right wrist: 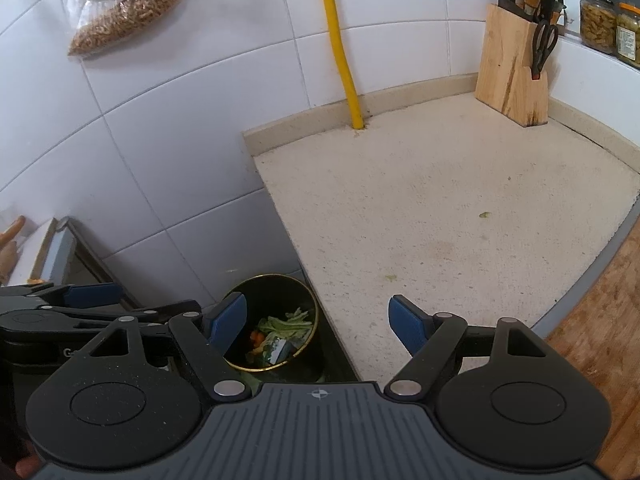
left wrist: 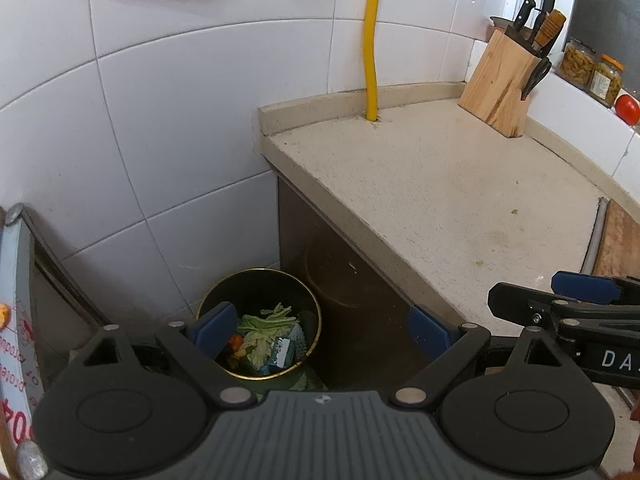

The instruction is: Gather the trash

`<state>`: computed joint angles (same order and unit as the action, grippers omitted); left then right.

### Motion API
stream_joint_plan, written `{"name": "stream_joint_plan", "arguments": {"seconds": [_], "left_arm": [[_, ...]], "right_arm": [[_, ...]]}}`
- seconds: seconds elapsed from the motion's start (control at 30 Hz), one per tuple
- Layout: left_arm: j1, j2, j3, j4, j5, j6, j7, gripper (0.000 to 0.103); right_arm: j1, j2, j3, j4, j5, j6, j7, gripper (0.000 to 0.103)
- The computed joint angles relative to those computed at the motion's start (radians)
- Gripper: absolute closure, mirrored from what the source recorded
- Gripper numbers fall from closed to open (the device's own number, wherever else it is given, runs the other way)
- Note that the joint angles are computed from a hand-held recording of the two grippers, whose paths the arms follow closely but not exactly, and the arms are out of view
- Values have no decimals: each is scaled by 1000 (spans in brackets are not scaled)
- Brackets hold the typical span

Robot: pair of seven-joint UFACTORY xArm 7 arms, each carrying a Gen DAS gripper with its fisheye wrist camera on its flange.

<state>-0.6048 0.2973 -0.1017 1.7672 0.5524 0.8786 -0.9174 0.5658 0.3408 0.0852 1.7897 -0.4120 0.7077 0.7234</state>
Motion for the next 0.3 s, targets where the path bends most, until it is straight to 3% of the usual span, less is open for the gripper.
{"name": "stream_joint_plan", "arguments": {"seconds": [0.3], "left_arm": [[0,-3,3,-8,9,-2,-9,14]], "right_arm": [[-3,4,-1,0,5,-4,-7,19]]}}
